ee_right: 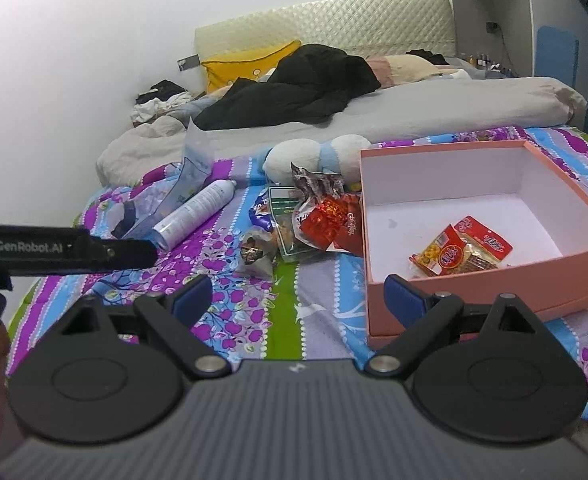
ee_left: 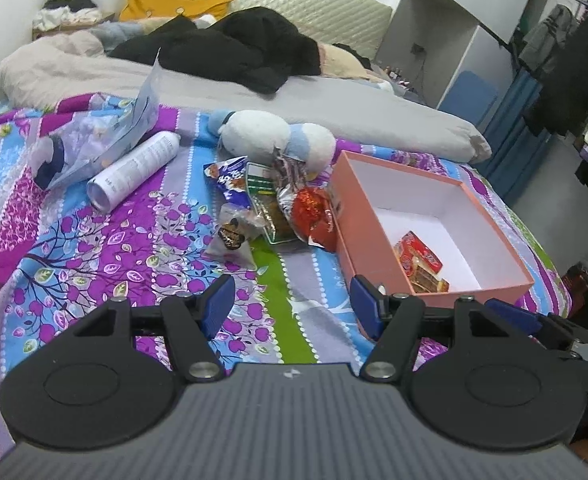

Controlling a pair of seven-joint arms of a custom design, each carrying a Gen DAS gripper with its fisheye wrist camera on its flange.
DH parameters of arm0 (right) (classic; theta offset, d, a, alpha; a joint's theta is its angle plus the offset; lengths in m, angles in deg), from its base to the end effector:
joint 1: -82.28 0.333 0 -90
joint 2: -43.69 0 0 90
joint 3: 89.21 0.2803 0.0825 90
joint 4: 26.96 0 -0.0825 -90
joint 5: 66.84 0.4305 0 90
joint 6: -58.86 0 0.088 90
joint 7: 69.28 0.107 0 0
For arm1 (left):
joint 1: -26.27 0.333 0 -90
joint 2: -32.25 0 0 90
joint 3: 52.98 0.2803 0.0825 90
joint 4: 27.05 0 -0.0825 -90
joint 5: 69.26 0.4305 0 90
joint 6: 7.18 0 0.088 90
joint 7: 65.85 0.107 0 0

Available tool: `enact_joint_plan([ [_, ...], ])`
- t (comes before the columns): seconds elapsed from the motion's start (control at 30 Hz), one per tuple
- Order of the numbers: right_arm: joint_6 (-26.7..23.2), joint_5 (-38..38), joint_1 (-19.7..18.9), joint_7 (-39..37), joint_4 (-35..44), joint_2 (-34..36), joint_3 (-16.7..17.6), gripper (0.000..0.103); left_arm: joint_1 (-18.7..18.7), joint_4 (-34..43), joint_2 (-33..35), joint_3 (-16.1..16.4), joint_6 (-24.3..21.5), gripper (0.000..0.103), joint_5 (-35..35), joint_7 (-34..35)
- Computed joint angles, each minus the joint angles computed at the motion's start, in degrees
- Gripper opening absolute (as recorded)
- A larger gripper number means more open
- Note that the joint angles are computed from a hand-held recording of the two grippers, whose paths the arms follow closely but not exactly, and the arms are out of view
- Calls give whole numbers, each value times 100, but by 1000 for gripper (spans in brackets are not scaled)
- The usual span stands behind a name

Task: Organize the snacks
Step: 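Withdraw the left tool from the pink box toward the snack pile, then close the left gripper on the clear bag with black label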

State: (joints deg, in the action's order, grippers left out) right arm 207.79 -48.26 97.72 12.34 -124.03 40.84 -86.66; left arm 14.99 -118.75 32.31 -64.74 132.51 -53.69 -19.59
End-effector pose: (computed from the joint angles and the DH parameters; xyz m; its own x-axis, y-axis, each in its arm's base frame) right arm 0.6124 0.1929 0.6766 0.3596 -0.9115 -0.1997 -0.5840 -0.0528 -0.8100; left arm 0.6021 -0.2554 0.6762 0.0925 -0.9494 0.3003 -0.6530 -0.2855 -0.7015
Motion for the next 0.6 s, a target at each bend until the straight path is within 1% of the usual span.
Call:
enact_joint_plan([
  [0.17,74,-180,-1,-94,322,336,68,93,55,216,335,101,-40,69,-167,29],
  [0.23,82,-132,-5,-247,509,519,116,86,73,294,476,153,-6,69,-254,62],
  [0.27,23,-196,-7,-245,650,641,139,79,88,340,562,182,26,69,-321,86],
  [0.3,-44,-244,-15,-241,789,759,162,78,103,396,656,211,58,69,-398,114],
  [0.4,-228,-354,-38,-277,1234,1155,246,75,139,583,939,288,123,69,-618,224],
  [0.53,-384,-729,2,-245,1903,1766,337,74,210,958,1441,395,170,69,-953,363],
  [0.57,-423,-851,22,-232,2076,1925,349,73,223,1062,1562,416,174,69,-1029,411],
  [0.6,-485,-990,50,-182,2271,2097,345,62,249,1190,1712,435,185,69,-1117,483],
])
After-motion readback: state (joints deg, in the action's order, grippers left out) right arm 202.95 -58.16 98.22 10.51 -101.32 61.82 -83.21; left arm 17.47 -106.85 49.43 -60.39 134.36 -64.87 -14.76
